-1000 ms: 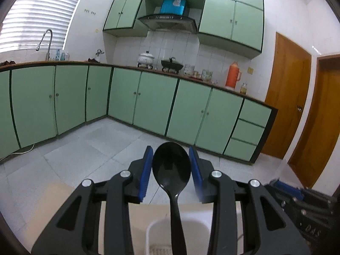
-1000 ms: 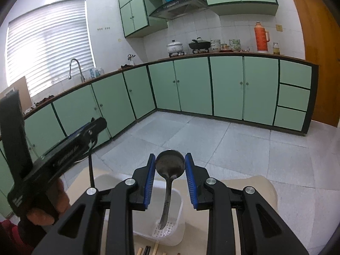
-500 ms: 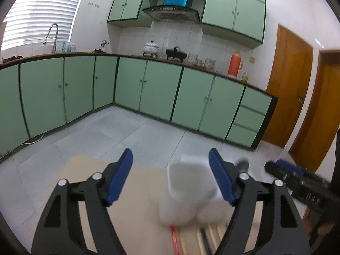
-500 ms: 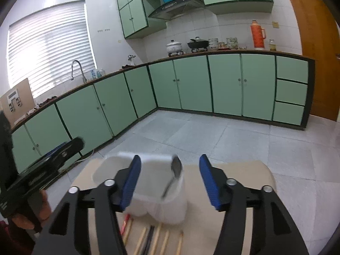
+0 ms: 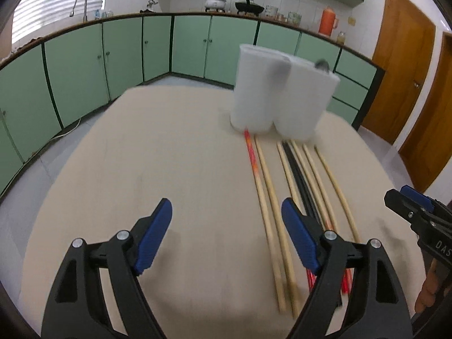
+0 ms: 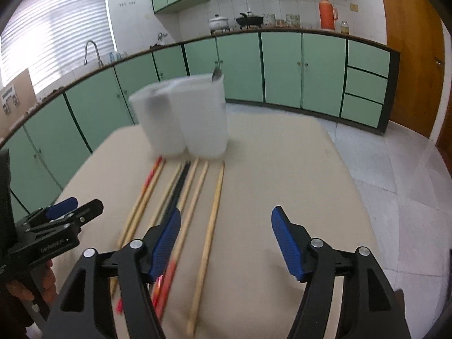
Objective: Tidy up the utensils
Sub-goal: 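Move both open tools back down toward the chopsticks on the table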
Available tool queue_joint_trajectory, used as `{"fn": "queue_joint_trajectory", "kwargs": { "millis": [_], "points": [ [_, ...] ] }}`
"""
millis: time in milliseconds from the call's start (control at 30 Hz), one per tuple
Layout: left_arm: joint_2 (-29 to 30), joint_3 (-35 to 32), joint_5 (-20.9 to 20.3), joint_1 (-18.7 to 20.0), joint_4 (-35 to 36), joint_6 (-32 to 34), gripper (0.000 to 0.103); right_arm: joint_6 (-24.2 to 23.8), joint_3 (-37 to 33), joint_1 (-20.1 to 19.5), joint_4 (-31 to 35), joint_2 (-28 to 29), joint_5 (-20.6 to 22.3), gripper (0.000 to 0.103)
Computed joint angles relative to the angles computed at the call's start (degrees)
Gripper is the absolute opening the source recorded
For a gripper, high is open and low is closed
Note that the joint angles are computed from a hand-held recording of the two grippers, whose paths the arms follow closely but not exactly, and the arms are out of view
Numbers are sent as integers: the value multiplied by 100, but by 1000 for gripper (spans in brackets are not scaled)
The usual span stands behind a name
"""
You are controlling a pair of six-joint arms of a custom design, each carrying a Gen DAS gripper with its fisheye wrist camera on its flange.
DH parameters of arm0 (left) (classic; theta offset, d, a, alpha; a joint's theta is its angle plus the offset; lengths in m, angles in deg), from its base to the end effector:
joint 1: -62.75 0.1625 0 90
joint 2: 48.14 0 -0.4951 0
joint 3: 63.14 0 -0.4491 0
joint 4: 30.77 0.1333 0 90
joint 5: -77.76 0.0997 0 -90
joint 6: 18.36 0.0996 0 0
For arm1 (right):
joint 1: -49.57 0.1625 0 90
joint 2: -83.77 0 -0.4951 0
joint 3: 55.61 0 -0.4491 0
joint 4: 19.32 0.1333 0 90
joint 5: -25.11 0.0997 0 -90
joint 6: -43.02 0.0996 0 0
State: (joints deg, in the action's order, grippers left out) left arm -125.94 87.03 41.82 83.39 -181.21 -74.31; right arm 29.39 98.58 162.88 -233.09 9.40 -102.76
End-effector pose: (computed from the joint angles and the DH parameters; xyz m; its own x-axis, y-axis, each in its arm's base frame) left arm -0.2298 -0.3152 0.1406 -0.7868 0.0548 -0.6148 0.4710 0.6971 -0.5406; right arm 0.2005 -0.2829 0.2099 -0.8013 -0.0791 0.5931 -0.4874 0.6612 -0.5703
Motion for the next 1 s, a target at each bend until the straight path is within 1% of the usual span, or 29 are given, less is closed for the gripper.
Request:
{"fn": "queue_joint_trajectory", "kwargs": {
  "millis": [33, 167, 267, 367, 400, 433, 467, 600, 800, 967, 1000],
  "points": [
    [-62, 24, -36, -88, 266, -153, 77, 58, 88, 58, -31, 6, -55, 64],
    [-159, 109, -287, -370, 830, -598, 77, 334, 286, 195, 105, -74, -108, 59],
    [-108, 107, -410, -413, 883, -662, 74, 449, 389, 263, 103, -4, -160, 54],
    [-60, 22, -424, -397, 1041, -669, 72, 588, 477, 262, 116, -21, -105, 51],
    [-60, -17, -538, -365, 1168, -653, 71, 635, 512, 283, 74, -5, -125, 51],
    [42, -19, -637, -380, 1105, -668, 67, 651, 540, 277, 61, -19, -128, 50],
    [64, -13, -706, -374, 1076, -648, 66, 702, 555, 286, 100, -38, -140, 50],
    [137, -44, -731, -374, 1133, -646, 65, 836, 640, 287, 241, -107, -96, 45],
    [234, -105, -735, -456, 1384, -742, 64, 1009, 676, 468, 398, -59, -180, 41],
    [203, -114, -689, -501, 1602, -986, 52, 1071, 717, 492, 462, -61, -187, 39],
    [195, -118, -677, -507, 1642, -1030, 51, 1071, 733, 486, 453, -55, -187, 38]
  ]
}}
